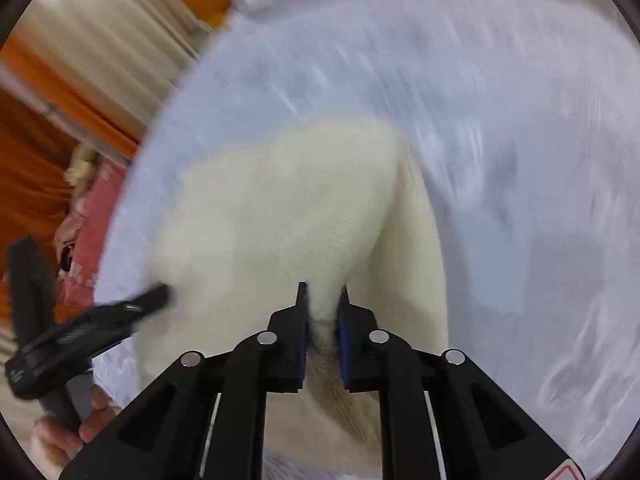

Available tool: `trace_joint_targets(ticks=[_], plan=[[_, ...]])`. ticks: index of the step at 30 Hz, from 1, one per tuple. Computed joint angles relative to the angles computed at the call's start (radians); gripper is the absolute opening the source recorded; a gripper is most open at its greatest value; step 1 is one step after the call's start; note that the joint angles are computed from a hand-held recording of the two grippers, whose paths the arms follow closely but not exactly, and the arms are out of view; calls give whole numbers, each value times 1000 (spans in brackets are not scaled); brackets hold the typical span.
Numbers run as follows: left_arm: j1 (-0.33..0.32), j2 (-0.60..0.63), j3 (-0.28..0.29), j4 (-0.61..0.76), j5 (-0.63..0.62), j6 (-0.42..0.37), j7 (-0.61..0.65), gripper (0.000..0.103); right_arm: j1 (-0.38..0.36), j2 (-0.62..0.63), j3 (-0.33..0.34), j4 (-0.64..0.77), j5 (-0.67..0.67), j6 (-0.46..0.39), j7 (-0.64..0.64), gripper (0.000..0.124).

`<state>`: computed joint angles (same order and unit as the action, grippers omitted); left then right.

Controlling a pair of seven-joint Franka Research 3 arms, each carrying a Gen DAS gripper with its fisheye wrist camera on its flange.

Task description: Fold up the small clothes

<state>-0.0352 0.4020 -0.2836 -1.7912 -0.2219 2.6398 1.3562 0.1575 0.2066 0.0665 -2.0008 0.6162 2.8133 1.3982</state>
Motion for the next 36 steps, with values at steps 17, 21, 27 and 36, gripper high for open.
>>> trace_joint_targets(ticks=[17, 21, 27, 36], plan=[[-64, -267, 52, -366, 200, 36, 34, 77, 25, -168, -62, -271, 32, -63, 40, 26], [-127, -224, 112, -357, 419, 24, -167, 63, 56, -143, -83, -267, -12, -47, 73, 26], [-102, -162, 129, -302, 430, -15, -274, 73, 70, -77, -86, -262, -239, -6, 235, 24], [-129, -278, 122, -385, 578, 21, -396, 76, 80, -242, -91, -375, -503, 9, 503, 46]])
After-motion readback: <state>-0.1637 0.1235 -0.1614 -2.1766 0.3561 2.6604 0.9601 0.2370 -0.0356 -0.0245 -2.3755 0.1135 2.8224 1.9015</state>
